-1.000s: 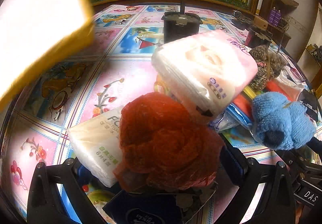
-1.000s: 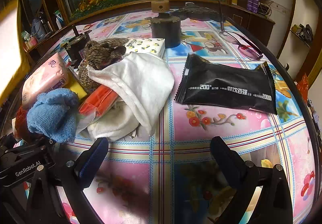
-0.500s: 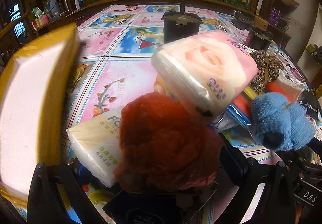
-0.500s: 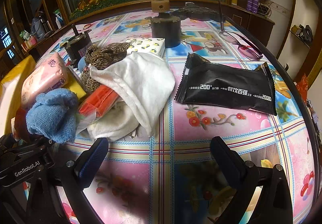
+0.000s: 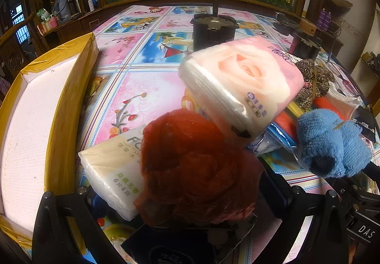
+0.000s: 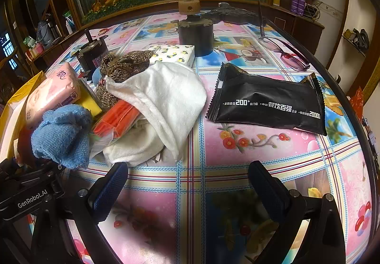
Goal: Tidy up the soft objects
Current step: 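Grasp the blue Vinda tissue pack with the left gripper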
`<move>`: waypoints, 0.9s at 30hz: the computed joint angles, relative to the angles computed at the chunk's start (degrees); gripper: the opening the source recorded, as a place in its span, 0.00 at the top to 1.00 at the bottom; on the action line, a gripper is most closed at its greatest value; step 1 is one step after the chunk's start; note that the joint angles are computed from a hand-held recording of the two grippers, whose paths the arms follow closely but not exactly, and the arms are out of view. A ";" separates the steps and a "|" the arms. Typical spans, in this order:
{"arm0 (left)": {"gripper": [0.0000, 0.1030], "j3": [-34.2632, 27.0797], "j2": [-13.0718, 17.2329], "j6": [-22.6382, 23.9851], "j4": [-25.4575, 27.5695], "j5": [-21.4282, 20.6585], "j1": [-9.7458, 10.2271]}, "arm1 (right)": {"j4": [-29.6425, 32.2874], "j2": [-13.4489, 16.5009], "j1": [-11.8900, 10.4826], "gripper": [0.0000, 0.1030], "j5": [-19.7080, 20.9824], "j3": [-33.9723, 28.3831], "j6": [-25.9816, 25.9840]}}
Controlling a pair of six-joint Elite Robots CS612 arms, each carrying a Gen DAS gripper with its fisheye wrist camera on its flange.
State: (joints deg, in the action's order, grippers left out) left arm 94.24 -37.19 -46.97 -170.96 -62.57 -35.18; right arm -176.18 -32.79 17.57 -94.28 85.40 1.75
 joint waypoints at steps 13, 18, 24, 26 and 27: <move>0.00 -0.19 -0.35 -3.46 2.13 1.21 -0.25 | -0.12 -0.05 -0.05 0.01 0.21 0.11 0.10; 0.00 0.21 -0.72 -0.69 1.60 -0.82 -0.44 | -0.18 -0.09 -0.09 0.01 0.34 0.19 0.13; 0.00 3.14 -1.80 7.72 -5.47 -7.79 0.55 | -0.42 -0.18 -0.37 0.01 0.95 0.38 0.17; 0.00 5.92 -2.34 10.44 -12.12 -8.05 0.22 | -0.50 -0.19 -0.40 0.01 1.14 0.41 0.26; 0.00 7.22 -2.69 11.85 -15.03 -7.14 -0.10 | -0.50 -0.14 -0.37 0.01 1.19 0.34 0.37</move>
State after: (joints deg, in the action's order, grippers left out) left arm 101.46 -39.88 -35.11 -185.99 -69.71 -35.28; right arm -176.68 -32.93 17.20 -93.10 85.74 2.12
